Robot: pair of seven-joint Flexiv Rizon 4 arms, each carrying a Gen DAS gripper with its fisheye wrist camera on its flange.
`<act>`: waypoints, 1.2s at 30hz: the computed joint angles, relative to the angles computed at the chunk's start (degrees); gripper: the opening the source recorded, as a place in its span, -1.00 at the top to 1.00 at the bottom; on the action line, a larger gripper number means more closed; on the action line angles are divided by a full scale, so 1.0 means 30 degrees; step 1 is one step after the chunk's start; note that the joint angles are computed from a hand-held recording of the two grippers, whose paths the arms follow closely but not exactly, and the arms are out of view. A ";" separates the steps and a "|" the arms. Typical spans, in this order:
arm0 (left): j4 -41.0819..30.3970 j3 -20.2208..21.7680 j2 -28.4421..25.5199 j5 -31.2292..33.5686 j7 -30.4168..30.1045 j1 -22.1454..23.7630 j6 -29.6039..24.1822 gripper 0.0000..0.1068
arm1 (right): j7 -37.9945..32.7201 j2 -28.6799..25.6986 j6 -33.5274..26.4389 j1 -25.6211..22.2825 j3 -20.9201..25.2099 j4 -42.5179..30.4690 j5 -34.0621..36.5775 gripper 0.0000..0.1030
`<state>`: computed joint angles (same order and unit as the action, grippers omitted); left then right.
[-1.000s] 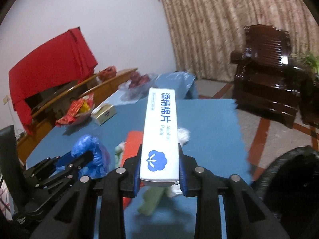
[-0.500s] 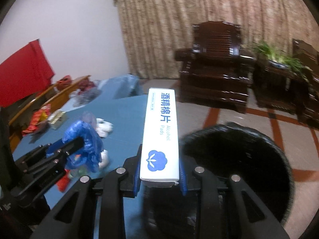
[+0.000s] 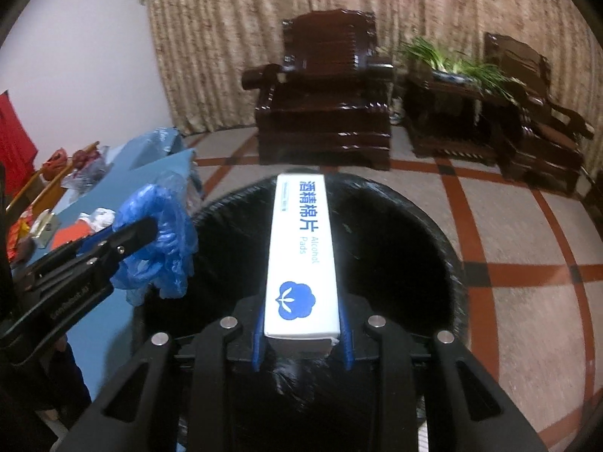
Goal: Collect trash
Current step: 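Carry blue bag and white box to the bin and open both tools, then grasp the red plastic bag with left tool while right tool grasps orange foam net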
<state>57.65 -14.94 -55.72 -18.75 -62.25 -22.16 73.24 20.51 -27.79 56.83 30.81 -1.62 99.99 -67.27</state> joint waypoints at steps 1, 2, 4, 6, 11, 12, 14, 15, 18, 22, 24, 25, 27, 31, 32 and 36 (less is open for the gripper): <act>-0.0295 0.0108 -0.0209 0.0050 -0.0049 -0.0149 -0.0248 0.37 | 0.0020 0.0041 0.0033 -0.0092 0.0053 0.0171 0.0179 0.42; -0.0404 0.0068 -0.0308 0.0046 0.0002 -0.0155 -0.0414 0.32 | 0.0150 0.0132 -0.0020 -0.0065 0.0095 0.0388 0.0220 0.42; -0.0793 0.0260 -0.0518 0.0069 -0.0154 -0.0284 -0.0987 0.25 | 0.0115 0.0150 0.0078 -0.0233 0.0174 0.0586 0.0537 0.38; -0.0694 0.0132 -0.0474 0.0017 -0.0055 -0.0196 -0.1136 0.14 | 0.0336 0.0241 0.0140 -0.0272 0.0137 0.0884 0.0536 0.34; 0.0126 0.0006 0.0020 -0.0084 0.0118 0.0164 -0.0639 -0.17 | 0.0765 0.0324 -0.0117 -0.0145 0.0132 0.1060 0.0325 0.09; 0.0333 0.0066 0.0145 -0.0077 0.0061 0.0221 -0.0357 -0.22 | 0.0820 0.0343 -0.0223 -0.0117 0.0124 0.1031 0.0233 -0.03; 0.0826 0.0214 0.0494 -0.0013 -0.0090 0.0347 0.0240 -0.44 | 0.0931 0.0417 -0.0276 -0.0140 0.0080 0.1027 -0.0107 -0.26; 0.1090 0.0301 0.0671 0.0038 -0.0197 0.0424 0.0622 -0.49 | 0.0955 0.0416 -0.0412 -0.0104 0.0082 0.0939 -0.0247 -0.51; 0.1620 0.0443 0.1077 0.0147 -0.0468 0.0785 0.1579 -0.68 | 0.1307 0.0384 -0.1016 0.0149 0.0014 0.0526 -0.1011 -0.86; 0.2608 0.0936 0.1888 0.0374 -0.1112 0.1218 0.2609 -0.77 | 0.1349 0.0008 -0.0838 0.0154 0.0021 -0.0357 -0.1889 -0.88; 0.3251 0.1332 0.2363 0.0560 -0.1578 0.1386 0.3140 -0.77 | 0.1071 -0.0318 -0.0746 0.0247 -0.0044 -0.0959 -0.2118 -0.88; 0.3634 0.1795 0.2687 0.0705 -0.1966 0.1399 0.3442 -0.77 | 0.0772 -0.0575 -0.0669 0.0336 -0.0091 -0.1413 -0.2218 -0.88; 0.4326 0.2533 0.3177 0.0991 -0.2674 0.1473 0.3960 -0.77 | 0.0195 -0.1062 -0.0569 0.0564 -0.0173 -0.2208 -0.2182 -0.88; 0.5492 0.3831 0.4070 0.1463 -0.4147 0.1573 0.4458 -0.77 | -0.1204 -0.2238 0.0127 0.1118 -0.0547 -0.4026 -0.1934 -0.88; 0.5774 0.4134 0.4249 0.1605 -0.4492 0.1589 0.4573 -0.77 | -0.1635 -0.2526 0.0265 0.1260 -0.0648 -0.4482 -0.1751 -0.88; 0.6653 0.5423 0.4806 0.2204 -0.5744 0.1639 0.4916 -0.77 | -0.3023 -0.3758 0.1052 0.1906 -0.1209 -0.6285 -0.0965 -0.88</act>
